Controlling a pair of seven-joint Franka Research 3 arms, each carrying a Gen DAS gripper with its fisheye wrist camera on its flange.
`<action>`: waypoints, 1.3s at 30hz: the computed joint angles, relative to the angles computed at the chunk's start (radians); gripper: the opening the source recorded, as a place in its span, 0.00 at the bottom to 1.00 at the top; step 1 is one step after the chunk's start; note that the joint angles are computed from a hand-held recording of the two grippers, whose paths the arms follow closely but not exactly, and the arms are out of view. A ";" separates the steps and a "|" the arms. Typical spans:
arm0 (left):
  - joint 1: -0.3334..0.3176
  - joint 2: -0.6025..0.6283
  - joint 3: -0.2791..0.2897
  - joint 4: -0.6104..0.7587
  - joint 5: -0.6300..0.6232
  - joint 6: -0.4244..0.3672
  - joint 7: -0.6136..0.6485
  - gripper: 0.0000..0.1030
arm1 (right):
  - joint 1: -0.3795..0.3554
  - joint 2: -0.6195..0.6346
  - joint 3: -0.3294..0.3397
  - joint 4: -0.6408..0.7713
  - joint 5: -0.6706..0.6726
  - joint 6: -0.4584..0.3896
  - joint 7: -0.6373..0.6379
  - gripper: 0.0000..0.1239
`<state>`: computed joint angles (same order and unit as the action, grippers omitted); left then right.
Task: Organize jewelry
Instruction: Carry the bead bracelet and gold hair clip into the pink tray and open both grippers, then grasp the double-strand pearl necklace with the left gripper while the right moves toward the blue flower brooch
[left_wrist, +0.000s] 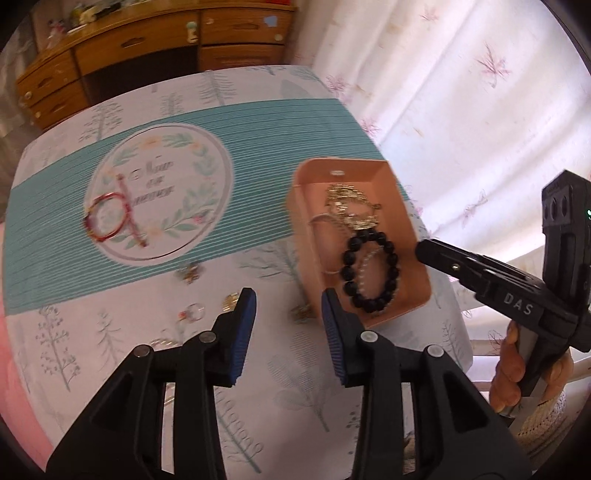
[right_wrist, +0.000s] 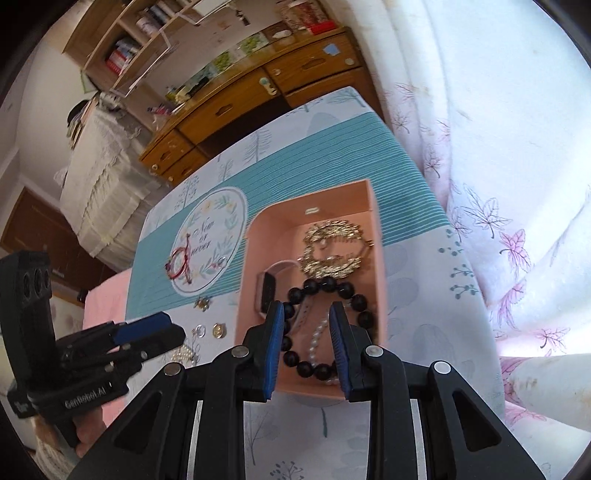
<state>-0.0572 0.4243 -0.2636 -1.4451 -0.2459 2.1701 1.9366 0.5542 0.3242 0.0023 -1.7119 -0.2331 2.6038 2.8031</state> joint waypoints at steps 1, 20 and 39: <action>0.004 -0.008 0.006 -0.013 0.004 0.011 -0.004 0.32 | 0.003 0.011 0.005 0.019 -0.001 -0.009 -0.012 0.21; 0.119 -0.202 0.099 -0.424 0.025 0.228 -0.031 0.32 | 0.127 0.231 0.039 0.347 -0.005 -0.156 -0.269 0.21; 0.152 -0.039 0.072 -0.219 -0.091 0.050 0.050 0.55 | 0.186 0.574 0.012 0.827 0.160 -0.381 -0.488 0.21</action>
<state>0.0951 0.3856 -0.1919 -1.6642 -0.3369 2.2205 1.9869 0.7407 0.8980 0.0139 -0.8852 -0.0729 2.2224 2.3153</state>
